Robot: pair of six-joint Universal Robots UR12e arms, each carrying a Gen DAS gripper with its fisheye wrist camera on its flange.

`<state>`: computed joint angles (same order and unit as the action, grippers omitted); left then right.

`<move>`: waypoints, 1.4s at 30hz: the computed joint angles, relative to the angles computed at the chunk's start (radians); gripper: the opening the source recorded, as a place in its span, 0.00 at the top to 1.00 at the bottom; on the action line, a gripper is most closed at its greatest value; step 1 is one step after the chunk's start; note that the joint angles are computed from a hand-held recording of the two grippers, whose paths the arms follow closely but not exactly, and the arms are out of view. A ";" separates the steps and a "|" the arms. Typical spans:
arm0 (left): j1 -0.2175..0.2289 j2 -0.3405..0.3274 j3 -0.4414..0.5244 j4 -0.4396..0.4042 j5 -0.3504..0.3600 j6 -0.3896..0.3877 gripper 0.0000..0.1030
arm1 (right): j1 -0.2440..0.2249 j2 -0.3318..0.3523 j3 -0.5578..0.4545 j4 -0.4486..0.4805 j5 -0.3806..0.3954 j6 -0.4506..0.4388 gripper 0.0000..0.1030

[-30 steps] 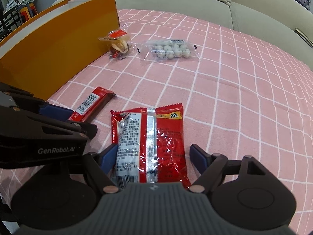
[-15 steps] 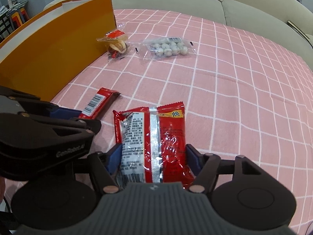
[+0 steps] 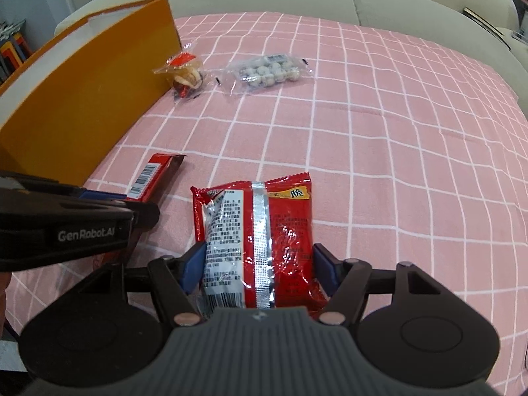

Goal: Organize snacks
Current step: 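Carry the candy bar and red-silver bag toward the box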

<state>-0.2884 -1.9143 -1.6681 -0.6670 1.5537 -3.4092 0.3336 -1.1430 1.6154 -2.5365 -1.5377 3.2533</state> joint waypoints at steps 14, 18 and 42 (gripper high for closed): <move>0.031 0.083 -0.026 0.037 -0.063 -0.021 0.74 | 0.017 -0.051 -0.010 -0.015 -0.002 0.064 0.36; 0.048 0.112 -0.029 0.046 -0.061 -0.035 0.74 | 0.028 -0.059 -0.026 -0.029 0.008 0.058 0.36; 0.181 0.172 0.015 0.004 -0.003 0.168 0.74 | 0.118 0.085 -0.337 -0.013 0.139 -0.047 0.36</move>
